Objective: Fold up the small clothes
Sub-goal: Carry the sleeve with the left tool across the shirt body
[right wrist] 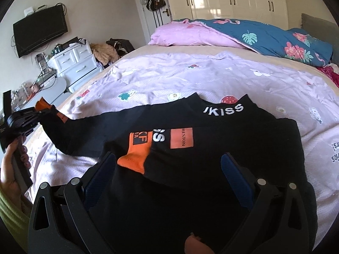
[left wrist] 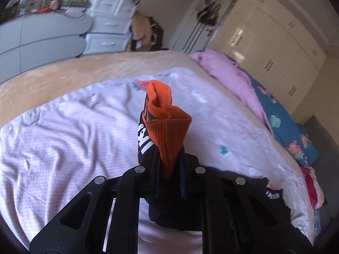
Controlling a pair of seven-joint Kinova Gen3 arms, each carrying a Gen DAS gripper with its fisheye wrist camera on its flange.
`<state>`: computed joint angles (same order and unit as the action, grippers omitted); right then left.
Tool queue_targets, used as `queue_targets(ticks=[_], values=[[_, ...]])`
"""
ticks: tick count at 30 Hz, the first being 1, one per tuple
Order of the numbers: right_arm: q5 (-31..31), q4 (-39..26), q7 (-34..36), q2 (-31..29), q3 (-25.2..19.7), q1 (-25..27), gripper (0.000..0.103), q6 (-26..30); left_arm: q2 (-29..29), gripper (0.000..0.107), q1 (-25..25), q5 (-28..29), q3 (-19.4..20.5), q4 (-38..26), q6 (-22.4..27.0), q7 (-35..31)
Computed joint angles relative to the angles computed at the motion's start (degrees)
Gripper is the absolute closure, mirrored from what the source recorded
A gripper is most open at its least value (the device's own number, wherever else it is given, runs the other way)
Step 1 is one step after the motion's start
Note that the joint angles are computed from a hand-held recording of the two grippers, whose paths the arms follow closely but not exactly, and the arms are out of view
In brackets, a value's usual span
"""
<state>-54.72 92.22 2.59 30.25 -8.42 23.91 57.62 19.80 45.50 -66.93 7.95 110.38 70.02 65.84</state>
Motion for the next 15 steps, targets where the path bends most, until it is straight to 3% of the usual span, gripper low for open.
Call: queue_targets(ticks=[15], values=[[-1.2, -3.7, -3.0, 1.3, 0.3, 1.7, 0.004, 1.1, 2.7, 0.102, 1.9, -8.3, -0.8, -6.4, -2.7, -5.5]])
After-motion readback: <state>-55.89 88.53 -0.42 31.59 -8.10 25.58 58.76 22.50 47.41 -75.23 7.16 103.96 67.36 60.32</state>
